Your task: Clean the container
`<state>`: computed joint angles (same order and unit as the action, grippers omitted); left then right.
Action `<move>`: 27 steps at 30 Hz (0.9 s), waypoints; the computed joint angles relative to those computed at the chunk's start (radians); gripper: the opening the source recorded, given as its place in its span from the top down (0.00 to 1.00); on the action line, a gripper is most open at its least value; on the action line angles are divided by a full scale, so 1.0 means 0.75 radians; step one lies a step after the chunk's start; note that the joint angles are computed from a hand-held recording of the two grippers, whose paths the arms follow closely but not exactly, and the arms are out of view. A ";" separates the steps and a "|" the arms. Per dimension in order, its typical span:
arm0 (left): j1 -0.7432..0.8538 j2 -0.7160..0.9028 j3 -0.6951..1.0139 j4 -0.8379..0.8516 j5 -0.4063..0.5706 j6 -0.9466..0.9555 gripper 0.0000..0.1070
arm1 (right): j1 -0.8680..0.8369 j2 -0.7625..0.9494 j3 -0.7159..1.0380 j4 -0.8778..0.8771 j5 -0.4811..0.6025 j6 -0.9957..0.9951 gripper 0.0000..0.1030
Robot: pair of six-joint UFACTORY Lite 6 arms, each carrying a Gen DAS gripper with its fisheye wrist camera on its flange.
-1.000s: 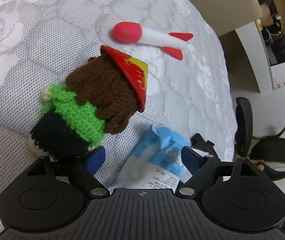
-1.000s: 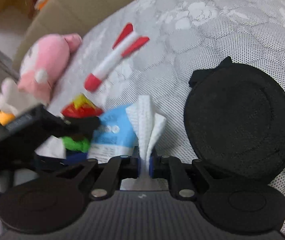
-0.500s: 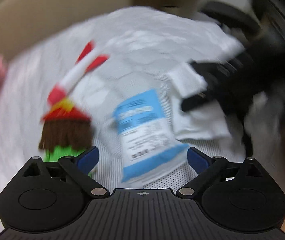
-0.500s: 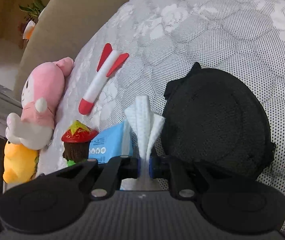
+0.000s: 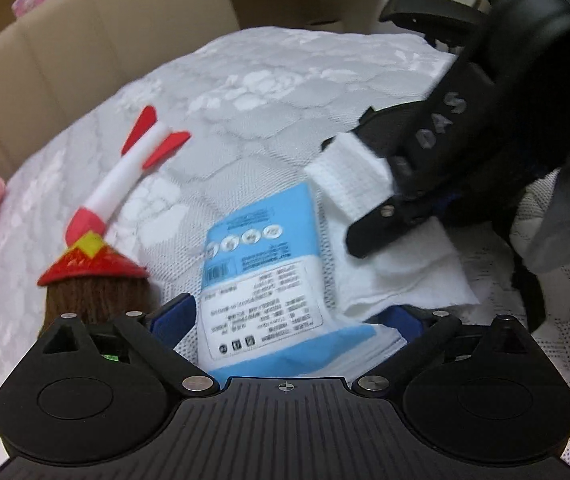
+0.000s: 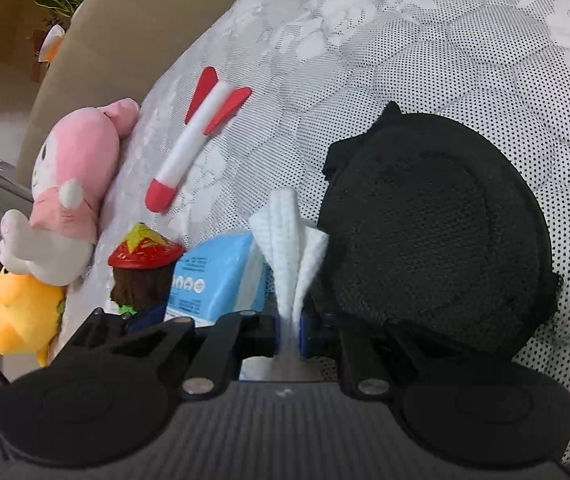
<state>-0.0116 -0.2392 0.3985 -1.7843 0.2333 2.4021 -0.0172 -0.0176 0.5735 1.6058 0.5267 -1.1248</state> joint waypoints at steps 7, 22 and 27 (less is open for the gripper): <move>0.078 0.094 0.102 0.342 0.105 -0.384 0.17 | 0.009 -0.036 -0.035 0.031 -0.040 0.014 0.88; 0.852 0.959 0.832 0.769 1.309 -1.671 0.17 | -0.068 -0.187 -0.058 0.191 0.340 -0.012 0.90; 0.913 1.116 0.919 0.746 1.387 -1.863 0.16 | 0.131 -0.086 0.049 0.265 0.225 -0.101 0.90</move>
